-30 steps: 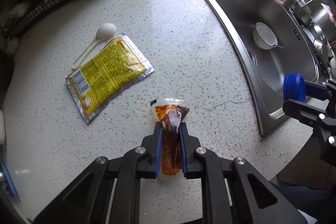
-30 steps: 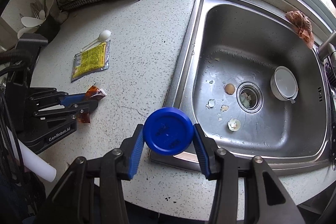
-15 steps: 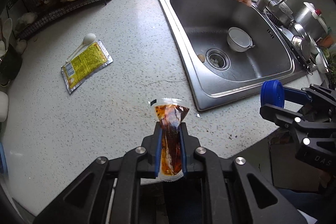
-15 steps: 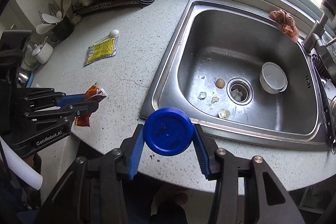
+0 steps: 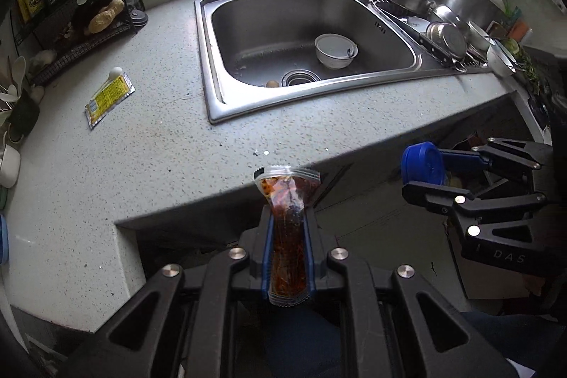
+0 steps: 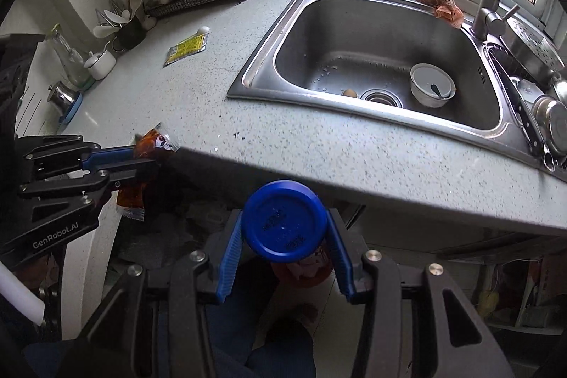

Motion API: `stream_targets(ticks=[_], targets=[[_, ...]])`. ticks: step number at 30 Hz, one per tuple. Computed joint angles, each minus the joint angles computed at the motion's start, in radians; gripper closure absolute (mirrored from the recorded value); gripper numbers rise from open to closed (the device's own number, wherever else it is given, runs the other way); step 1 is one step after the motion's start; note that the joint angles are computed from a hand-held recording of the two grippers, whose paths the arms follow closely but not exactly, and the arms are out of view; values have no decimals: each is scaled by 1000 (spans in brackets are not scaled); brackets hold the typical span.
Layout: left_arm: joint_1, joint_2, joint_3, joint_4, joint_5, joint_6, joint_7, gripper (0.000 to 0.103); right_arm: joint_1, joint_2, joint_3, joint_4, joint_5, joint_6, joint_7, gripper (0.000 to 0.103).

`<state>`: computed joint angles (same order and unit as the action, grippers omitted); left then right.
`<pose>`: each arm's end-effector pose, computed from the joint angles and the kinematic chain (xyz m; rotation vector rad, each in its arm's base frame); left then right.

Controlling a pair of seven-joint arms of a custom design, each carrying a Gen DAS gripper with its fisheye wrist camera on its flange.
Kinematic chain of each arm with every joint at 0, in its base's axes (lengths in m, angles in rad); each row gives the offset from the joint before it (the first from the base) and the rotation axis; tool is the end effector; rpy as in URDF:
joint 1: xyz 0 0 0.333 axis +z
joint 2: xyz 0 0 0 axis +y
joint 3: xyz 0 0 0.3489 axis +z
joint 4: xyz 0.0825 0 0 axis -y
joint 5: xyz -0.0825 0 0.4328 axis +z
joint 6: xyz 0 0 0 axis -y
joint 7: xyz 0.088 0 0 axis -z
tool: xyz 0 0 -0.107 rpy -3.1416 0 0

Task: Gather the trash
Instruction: 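Carry the orange sauce packet and blue cap down to the red bucket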

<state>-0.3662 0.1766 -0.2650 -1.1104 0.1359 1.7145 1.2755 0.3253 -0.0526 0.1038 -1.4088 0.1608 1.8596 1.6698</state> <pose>0.5515 -0.3573 0.8052 -1.6872 2.3162 -0.5546 0.5376 0.2623 0.8080 -2.1312 1.5306 -0.1529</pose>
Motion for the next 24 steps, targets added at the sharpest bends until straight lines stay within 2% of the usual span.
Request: stream_targets(ticks=[5, 12, 17, 21, 24], targets=[[-22, -21, -14, -24, 0, -41, -22, 90, -7, -97, -3, -122, 38, 6, 9, 60], [-48, -6, -23, -28, 25, -113, 21, 90, -25, -169, -1, -260, 69, 44, 25, 60], [-31, -17, -25, -110, -53, -86, 30, 90, -31, -184, 1, -322, 83, 34, 61, 60], [-34, -9, -28, -161, -51, -62, 42, 90, -37, -197, 4, -391, 73, 74, 68, 60], [-26, -15, -27, -228, -69, -11, 47, 90, -36, -189, 2, -426, 75, 95, 58, 60]])
